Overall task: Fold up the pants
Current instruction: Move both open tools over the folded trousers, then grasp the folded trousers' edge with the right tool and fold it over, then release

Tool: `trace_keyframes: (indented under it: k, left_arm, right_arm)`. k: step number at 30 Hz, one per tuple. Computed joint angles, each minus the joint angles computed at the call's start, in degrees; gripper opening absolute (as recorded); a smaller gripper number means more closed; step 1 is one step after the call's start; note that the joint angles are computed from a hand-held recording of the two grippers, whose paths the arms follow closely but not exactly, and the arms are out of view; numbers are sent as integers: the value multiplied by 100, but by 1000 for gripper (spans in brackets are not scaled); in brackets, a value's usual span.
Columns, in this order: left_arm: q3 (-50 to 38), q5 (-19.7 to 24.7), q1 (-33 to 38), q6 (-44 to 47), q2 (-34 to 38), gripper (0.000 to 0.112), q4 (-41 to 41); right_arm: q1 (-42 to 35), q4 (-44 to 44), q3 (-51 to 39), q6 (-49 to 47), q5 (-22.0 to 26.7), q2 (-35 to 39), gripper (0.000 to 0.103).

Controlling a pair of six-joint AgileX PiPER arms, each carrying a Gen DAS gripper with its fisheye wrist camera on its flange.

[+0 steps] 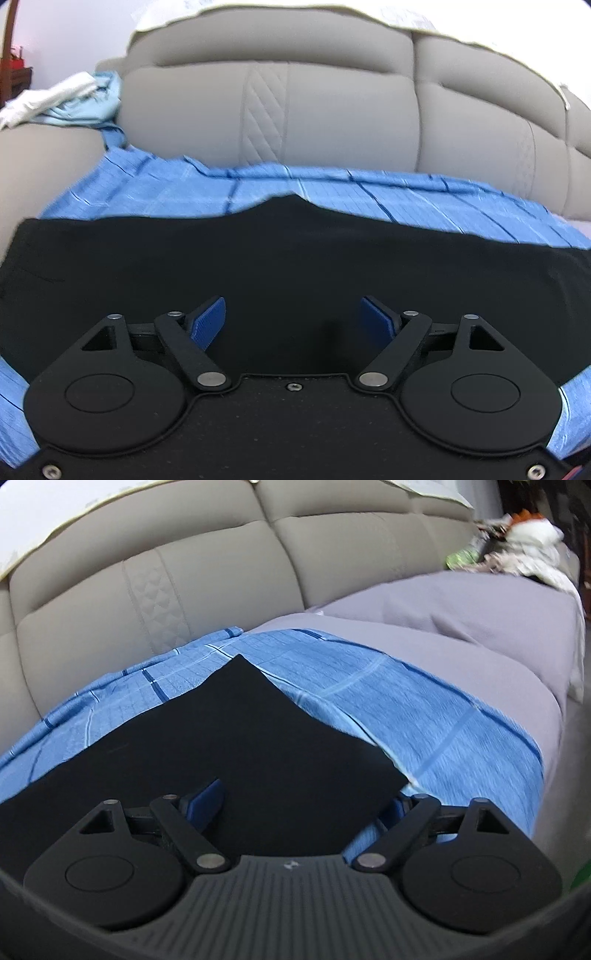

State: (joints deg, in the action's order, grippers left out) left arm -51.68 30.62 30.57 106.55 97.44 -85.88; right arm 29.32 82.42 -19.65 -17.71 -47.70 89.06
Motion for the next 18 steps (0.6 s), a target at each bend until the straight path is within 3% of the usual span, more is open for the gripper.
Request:
trace_keyframes:
  k: [2,4,6,8,9,12,15,18]
  left_arm:
    - [-24,-97,-82,-219,105,80,125]
    - [-98,-343,-198,-529,225,80,364]
    - [-128,-585,-238,-438,322,80,353]
    - [-162,-619,-169,-178,404,80,245]
    - [-166,-583,-119,-20,422,81,157]
    - [-302,-353,138,-112,495,82,335]
    - [-683,-154,473,-514,725,82,654]
    - [-1122,-165,749,-969,1039,82,924]
  right_arm:
    - [-176,-357,-27,104,24,116,88]
    - [-227,-589,-13,307,-29,182,80]
    - [-48,-456,25,443,-210,122,43]
    - [-82,-703,146,843,-138,-28,22]
    - [-84,-798,193,1018,-98,-92,16]
    - [-34,-806,150,1074,-10,-317,11]
    - [391,-175,-305,288,-192,-398,10]
    - [720,266,-1348,-986,-116,-173,10]
